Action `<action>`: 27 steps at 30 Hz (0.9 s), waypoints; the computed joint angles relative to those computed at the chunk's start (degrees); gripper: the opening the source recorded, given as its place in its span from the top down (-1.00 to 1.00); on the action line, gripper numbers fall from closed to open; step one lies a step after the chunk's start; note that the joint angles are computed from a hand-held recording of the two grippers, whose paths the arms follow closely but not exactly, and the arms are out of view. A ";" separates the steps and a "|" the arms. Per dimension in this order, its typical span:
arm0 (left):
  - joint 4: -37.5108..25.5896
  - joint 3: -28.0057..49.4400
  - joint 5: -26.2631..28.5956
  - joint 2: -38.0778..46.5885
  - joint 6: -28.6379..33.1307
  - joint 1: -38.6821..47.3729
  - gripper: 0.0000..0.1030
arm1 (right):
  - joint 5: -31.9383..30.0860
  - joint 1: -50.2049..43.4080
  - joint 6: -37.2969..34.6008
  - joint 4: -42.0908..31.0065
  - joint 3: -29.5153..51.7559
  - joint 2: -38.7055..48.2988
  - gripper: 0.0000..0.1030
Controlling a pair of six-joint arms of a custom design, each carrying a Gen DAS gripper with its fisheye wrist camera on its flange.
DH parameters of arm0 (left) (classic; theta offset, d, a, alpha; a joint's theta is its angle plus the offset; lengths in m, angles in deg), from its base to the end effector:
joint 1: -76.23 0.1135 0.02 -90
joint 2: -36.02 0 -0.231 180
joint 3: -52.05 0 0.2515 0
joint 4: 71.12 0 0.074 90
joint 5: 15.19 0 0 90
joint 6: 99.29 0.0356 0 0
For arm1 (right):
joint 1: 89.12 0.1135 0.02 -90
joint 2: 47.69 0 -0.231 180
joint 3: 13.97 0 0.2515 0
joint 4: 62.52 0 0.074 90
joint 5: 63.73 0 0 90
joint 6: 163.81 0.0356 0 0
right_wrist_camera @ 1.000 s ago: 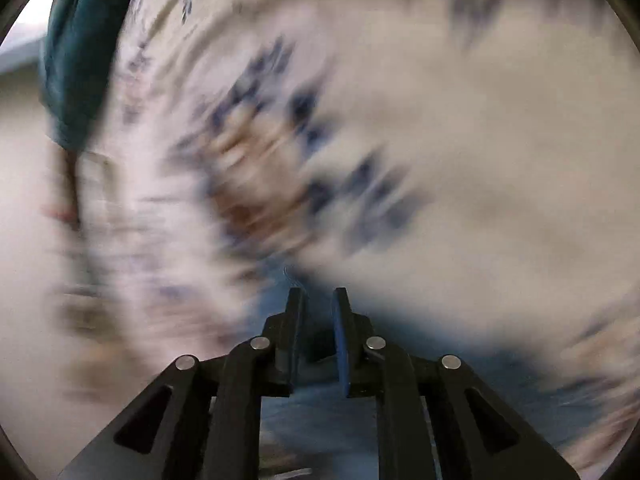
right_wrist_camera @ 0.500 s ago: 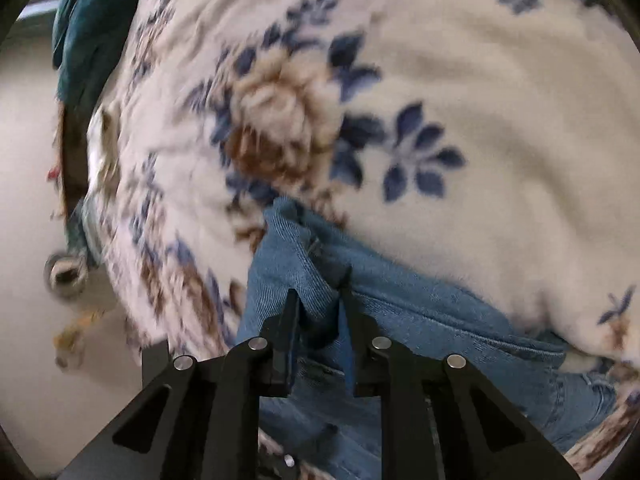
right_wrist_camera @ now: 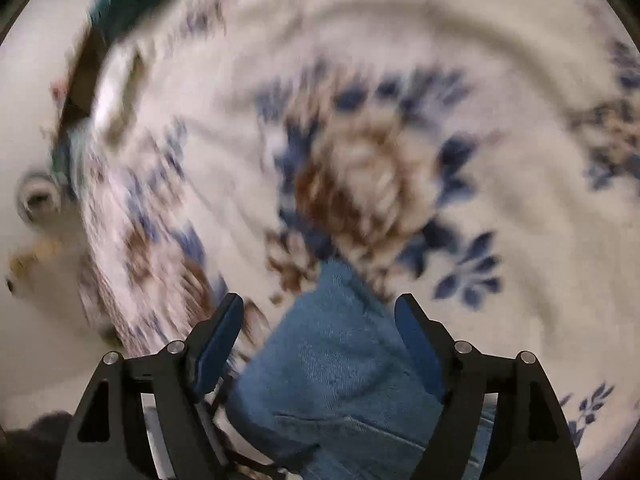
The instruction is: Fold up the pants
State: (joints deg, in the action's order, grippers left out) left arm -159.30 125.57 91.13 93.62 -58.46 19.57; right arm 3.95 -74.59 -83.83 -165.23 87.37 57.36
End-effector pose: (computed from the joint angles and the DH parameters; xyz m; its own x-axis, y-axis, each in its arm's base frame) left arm 0.0856 -0.1484 0.2745 -0.9845 0.1753 0.0033 0.1589 0.9002 -0.4055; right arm 0.2877 0.0885 0.2177 -0.8921 -0.3975 0.2150 -0.2878 0.8665 0.4079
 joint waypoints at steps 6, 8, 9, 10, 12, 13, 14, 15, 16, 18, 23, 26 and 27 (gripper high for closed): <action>1.07 -1.61 -1.23 -1.73 -1.79 -1.89 -0.97 | -11.50 -10.24 17.96 8.75 -9.23 1.70 0.77; 0.89 -1.64 -0.73 -1.88 -0.82 -0.95 -0.97 | -19.53 -17.94 21.14 10.46 -15.22 1.32 0.78; 0.64 -2.10 -0.63 -2.65 -0.79 -0.93 -0.97 | -19.92 -20.44 21.50 11.26 -17.63 0.56 0.78; 0.59 -2.12 -0.33 -2.61 -0.83 -0.79 -0.97 | -20.58 -21.63 21.30 11.96 -19.59 -0.08 0.78; 0.47 -2.28 0.08 -3.16 -0.60 -0.37 -0.97 | -22.04 -22.88 19.40 10.49 -19.91 0.55 0.71; 0.15 -2.08 0.40 -3.22 -0.33 0.16 -0.97 | -21.01 -22.18 19.13 9.94 -18.91 0.40 0.59; -0.38 -1.76 0.83 -3.34 -0.16 0.80 -0.97 | -18.10 -21.45 17.93 8.83 -16.36 -0.04 0.35; -0.76 -1.40 0.92 -3.42 -0.21 0.99 -0.97 | -12.91 -19.53 17.30 8.86 -13.07 -2.06 0.10; -1.17 -1.14 0.83 -3.59 -0.22 1.09 -0.97 | -8.93 -18.20 16.56 8.55 -10.15 -3.56 -0.01; -2.34 0.37 0.13 -3.23 -0.86 0.65 -0.97 | -5.63 -15.72 13.02 6.85 -4.11 -4.95 -0.34; -5.47 5.06 -5.25 -0.80 -1.74 -3.17 -0.97 | -1.40 -4.22 7.21 1.16 0.19 3.25 -0.37; -7.58 8.63 -9.88 -0.22 -2.55 -5.22 -0.97 | 4.83 -3.01 7.39 5.85 -5.13 2.26 0.16; -8.63 10.05 -11.09 -0.10 -2.21 -5.22 -0.97 | 3.74 -5.01 9.16 5.46 -4.54 2.01 0.16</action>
State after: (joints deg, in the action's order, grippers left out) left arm -167.94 135.63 80.04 93.52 -60.66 14.36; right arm 7.69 -79.60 -74.67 -159.78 82.84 59.37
